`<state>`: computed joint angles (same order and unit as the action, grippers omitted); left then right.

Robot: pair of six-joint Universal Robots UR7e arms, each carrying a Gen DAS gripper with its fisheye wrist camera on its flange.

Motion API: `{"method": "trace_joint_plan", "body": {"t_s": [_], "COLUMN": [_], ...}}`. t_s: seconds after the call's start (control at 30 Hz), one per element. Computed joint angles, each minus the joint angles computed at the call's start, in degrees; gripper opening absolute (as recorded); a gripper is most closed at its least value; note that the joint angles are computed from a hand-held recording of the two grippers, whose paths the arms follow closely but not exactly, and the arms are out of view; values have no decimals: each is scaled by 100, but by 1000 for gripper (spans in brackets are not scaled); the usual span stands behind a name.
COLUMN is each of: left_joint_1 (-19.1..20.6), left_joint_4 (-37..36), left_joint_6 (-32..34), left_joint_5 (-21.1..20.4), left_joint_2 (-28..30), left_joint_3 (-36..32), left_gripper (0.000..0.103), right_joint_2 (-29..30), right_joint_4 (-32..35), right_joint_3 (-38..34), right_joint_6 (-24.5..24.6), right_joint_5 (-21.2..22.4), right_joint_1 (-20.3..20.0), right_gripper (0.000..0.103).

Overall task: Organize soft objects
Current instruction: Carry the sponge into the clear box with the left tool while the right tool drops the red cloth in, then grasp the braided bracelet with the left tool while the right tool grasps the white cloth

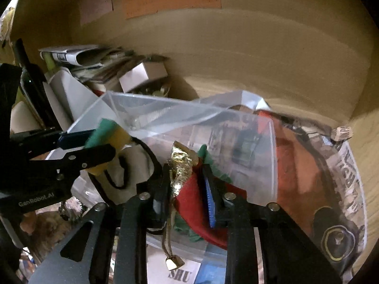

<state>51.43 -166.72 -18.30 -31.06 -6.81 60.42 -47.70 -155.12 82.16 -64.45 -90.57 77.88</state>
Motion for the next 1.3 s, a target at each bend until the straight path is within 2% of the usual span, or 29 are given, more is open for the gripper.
{"method": "trace_joint_plan", "body": {"t_s": [0.03,0.1,0.17,0.3,0.37,0.47,0.67,0.77,0.83,1.0,1.07,1.3], "left_joint_1": [6,7,1,-73,-166,-325,-634,-753,-818,-897,-890,-731], "left_joint_4": [68,149,166,83,-200,-772,-1542,-1832,-1917,-1581,-1330,-7], "left_joint_6": [-41,-80,-110,-202,-68,261,693,789,787,169,-192,-1888], "left_joint_5": [1,8,-17,-49,104,347,685,802,886,995,1013,864], "left_joint_2": [7,7,-17,-160,-188,-214,-309,-323,-321,-416,-481,-735], "left_joint_3": [-22,-36,-9,216,340,541,990,1195,1331,1750,1930,2391], "left_gripper": [48,52,52,52,54,65,76,86,87,95,95,95], "right_joint_2": [10,3,-31,-233,-364,-644,-1113,-1257,-1340,-1528,-1579,-1597], "right_joint_4": [45,43,2,-135,-278,-583,-923,-1178,-1277,-1337,-1321,-1315], "right_joint_3": [-18,-9,29,249,406,733,1238,1467,1593,1884,1976,2149], "right_joint_6": [-1,-5,-5,-48,-82,-180,-279,-375,-432,-541,-549,-501], "right_joint_5": [-29,-36,13,268,443,792,1386,1555,1599,1594,1553,1125], "right_joint_1": [5,6,1,-32,-51,-119,-282,-366,-419,-601,-687,-929], "right_gripper": [29,42,50,58,63,72,79,83,83,83,83,83]}}
